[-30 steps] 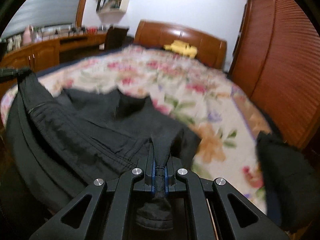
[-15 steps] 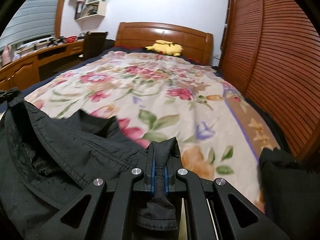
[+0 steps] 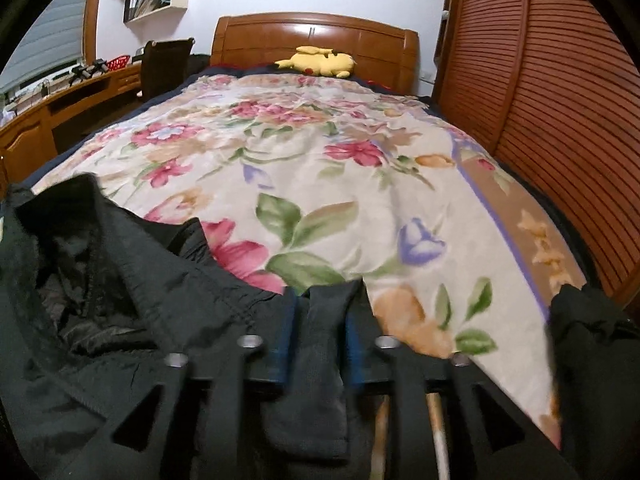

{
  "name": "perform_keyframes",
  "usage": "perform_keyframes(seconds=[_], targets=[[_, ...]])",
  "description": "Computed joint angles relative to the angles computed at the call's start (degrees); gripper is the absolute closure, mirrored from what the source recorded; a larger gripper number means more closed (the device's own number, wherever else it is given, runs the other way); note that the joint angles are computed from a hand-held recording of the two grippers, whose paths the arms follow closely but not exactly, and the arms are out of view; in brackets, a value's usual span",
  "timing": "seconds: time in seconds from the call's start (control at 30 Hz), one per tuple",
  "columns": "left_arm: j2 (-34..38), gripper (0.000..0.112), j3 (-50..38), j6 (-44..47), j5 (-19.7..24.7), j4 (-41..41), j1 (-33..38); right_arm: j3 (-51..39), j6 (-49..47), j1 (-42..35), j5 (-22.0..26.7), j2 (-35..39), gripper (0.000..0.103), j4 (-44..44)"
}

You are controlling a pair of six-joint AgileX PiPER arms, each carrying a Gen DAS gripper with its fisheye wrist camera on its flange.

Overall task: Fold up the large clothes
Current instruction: 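Lay the hem over the collar and open both grippers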

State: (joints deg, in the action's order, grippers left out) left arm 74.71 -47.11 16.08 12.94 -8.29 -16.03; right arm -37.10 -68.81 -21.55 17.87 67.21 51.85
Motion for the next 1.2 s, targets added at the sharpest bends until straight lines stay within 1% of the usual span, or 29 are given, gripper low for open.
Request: perform_keyframes(seconds=[0.03, 0.07, 0.1, 0.13, 0.2, 0.3, 0.33, 0.37, 0.4, 0.43, 0.47, 0.63, 0.77, 0.87, 0.93, 1.0, 1.03, 1.07, 1.1, 1.13, 1.17, 1.2], targets=[[-1.12, 0.027, 1.23, 0.25, -0.04, -0.02, -0.14, 0.92, 0.03, -0.49, -0.44, -2.06, 0.032, 0.04], [-2.11, 0.027, 2.22, -0.27, 0.32, 0.73, -0.35, 1.82, -2.23, -2.16, 1.08, -4.57, 0.022, 2.05], [-3.52, 0.027, 3.62, -0.61, 0.77, 1.33, -0.57, 2.30, -6.64, -4.46, 4.08, -6.49, 0.020, 5.46], [-4.12, 0.027, 4.04, -0.96, 1.21, 1.76, -0.71, 3.16, -9.24, -5.90, 5.93, -8.17, 0.020, 6.58], [-6.51, 0.027, 6.21, 1.21, 2.22, -0.18, -0.57, 3.84, -9.63, -7.38, 7.58, -10.39, 0.019, 4.58], [-9.57, 0.027, 9.62, 4.02, 2.96, -2.29, -0.31, 5.61, -18.87, -15.98, 17.48, -12.41, 0.019, 9.65], [-10.62, 0.027, 11.03, 6.73, 3.17, -4.80, 0.01, 6.18, -21.00, -17.81, 19.72, -12.98, 0.019, 9.63], [-11.17, 0.027, 12.12, 9.30, 3.21, -7.33, 0.24, 6.81, -21.99, -18.12, 19.87, -13.33, 0.019, 8.70], [-11.71, 0.027, 13.20, 10.03, 3.26, -7.96, 0.29, 7.53, -22.77, -17.74, 19.09, -13.17, 0.019, 7.62], [-12.17, 0.027, 13.96, 11.34, 3.28, -9.08, 0.55, 7.53, -21.96, -18.11, 19.49, -13.25, 0.019, 5.71], [-12.67, 0.027, 14.97, 12.26, 3.04, -10.04, 0.66, 7.69, -21.47, -17.32, 18.31, -12.31, 0.020, 4.83], [-13.15, 0.027, 16.66, 10.80, 2.49, -9.23, 0.51, 4.09, -15.21, -15.27, 16.51, -7.85, 0.020, 2.40], [-13.66, 0.027, 17.31, 17.94, 3.21, -16.98, 2.71, -0.05, -11.65, -10.67, 11.84, -1.64, 0.020, 1.81], [-13.52, 0.027, 17.10, 16.65, 3.43, -15.74, 2.85, -2.73, -6.60, -6.46, 6.69, 3.80, 0.020, -0.75], [-13.40, 0.027, 16.79, 16.60, 3.55, -15.29, 3.13, -4.93, -4.77, -5.18, 5.70, 7.48, 0.020, -1.10], [-13.06, 0.027, 16.44, 14.96, 3.62, -13.56, 2.83, -7.73, 0.25, -3.85, 5.68, 11.53, 0.020, -4.51], [-13.13, 0.027, 16.48, 14.46, 3.68, -13.05, 2.73, -9.02, 2.14, -3.35, 5.49, 13.35, 0.024, -5.99], [-13.17, 0.027, 16.46, 13.27, 3.64, -12.02, 2.43, -9.80, 2.42, -3.17, 5.67, 14.59, 0.035, -6.19], [-13.25, 0.027, 16.47, 13.09, 3.75, -11.84, 2.41, -10.86, 1.75, -3.41, 7.06, 15.94, 0.040, -5.48], [-13.25, 0.027, 16.47, 13.09, 3.75, -11.84, 2.41, -11.70, 0.18, -3.97, 8.76, 16.92, 0.057, -3.96], [-13.20, 0.027, 16.49, 13.29, 3.74, -12.09, 2.43, -12.28, -2.64, -4.70, 10.92, 17.61, 0.088, -1.59], [-13.14, 0.027, 16.50, 13.51, 3.79, -12.39, 2.62, -12.00, -6.59, -4.75, 11.75, 17.56, 0.099, 1.15]])
